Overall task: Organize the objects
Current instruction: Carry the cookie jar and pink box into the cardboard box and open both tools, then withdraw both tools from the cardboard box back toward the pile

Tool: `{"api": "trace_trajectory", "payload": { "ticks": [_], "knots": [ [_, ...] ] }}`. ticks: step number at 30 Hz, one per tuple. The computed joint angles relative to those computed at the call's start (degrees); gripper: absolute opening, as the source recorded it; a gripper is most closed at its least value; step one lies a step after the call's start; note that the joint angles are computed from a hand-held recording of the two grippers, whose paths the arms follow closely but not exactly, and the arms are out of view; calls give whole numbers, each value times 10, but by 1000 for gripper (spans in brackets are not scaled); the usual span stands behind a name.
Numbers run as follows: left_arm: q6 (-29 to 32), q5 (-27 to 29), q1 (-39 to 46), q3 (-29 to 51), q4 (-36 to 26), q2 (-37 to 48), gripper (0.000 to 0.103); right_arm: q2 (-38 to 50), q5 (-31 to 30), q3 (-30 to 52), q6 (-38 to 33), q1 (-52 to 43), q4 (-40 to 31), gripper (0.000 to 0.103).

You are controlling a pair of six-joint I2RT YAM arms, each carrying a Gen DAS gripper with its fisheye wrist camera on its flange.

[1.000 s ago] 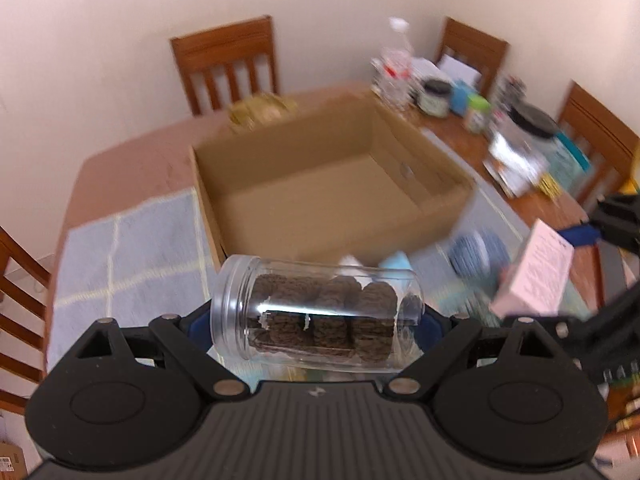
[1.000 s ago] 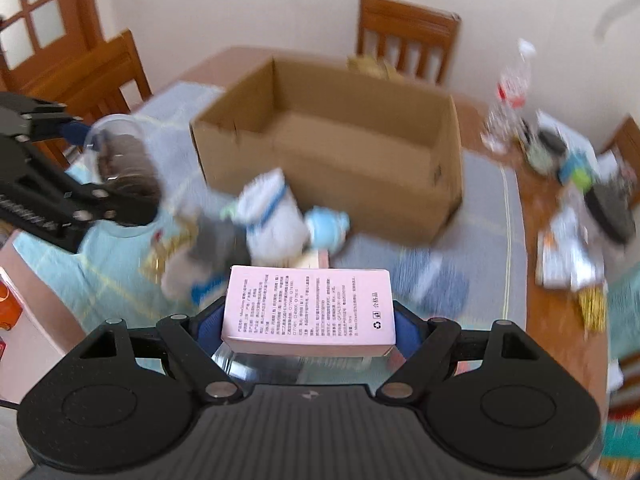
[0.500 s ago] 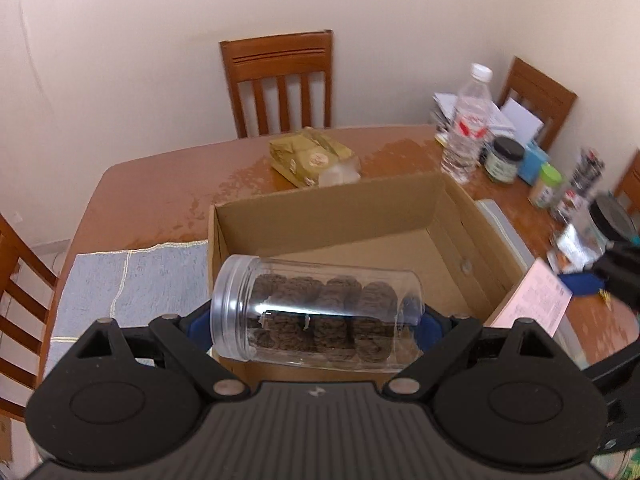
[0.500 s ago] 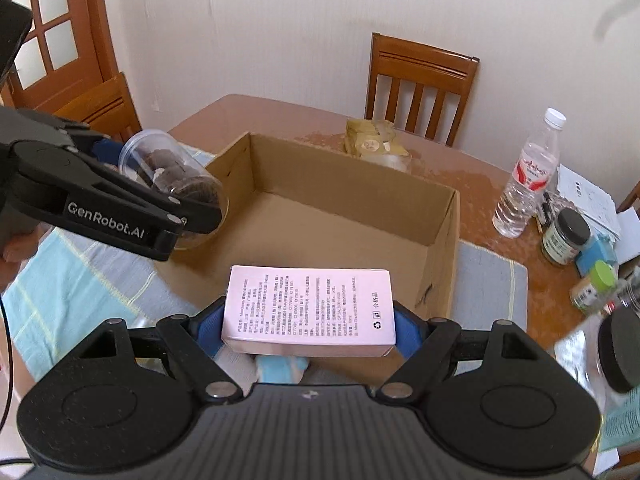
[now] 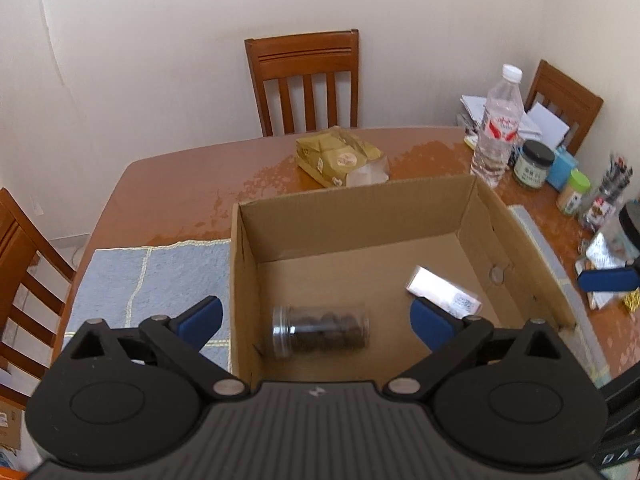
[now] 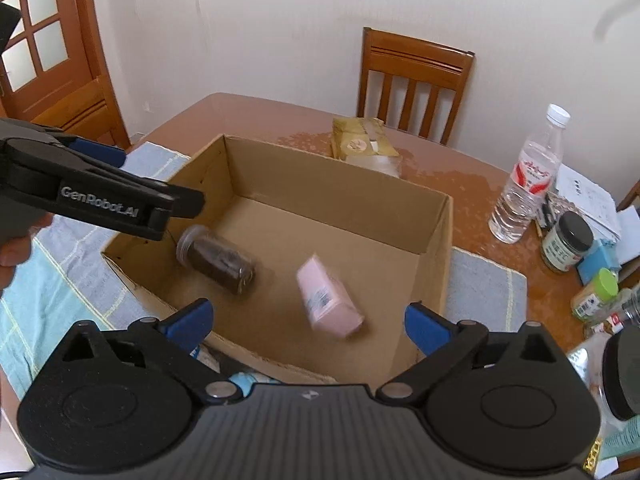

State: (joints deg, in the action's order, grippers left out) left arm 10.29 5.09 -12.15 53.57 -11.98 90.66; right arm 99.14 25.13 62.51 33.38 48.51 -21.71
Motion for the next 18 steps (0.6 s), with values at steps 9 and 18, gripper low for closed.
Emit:
{"api": "trace_trajectory", "payload": {
  "ticks": [9,18],
  "knots": [
    [38,19,19,-61,5,-50,100,-9,31,-16,55,36,-17,103],
    [72,46,54,-156,26,-128,100,-15,85,-33,166,110,-56,103]
  ]
}}
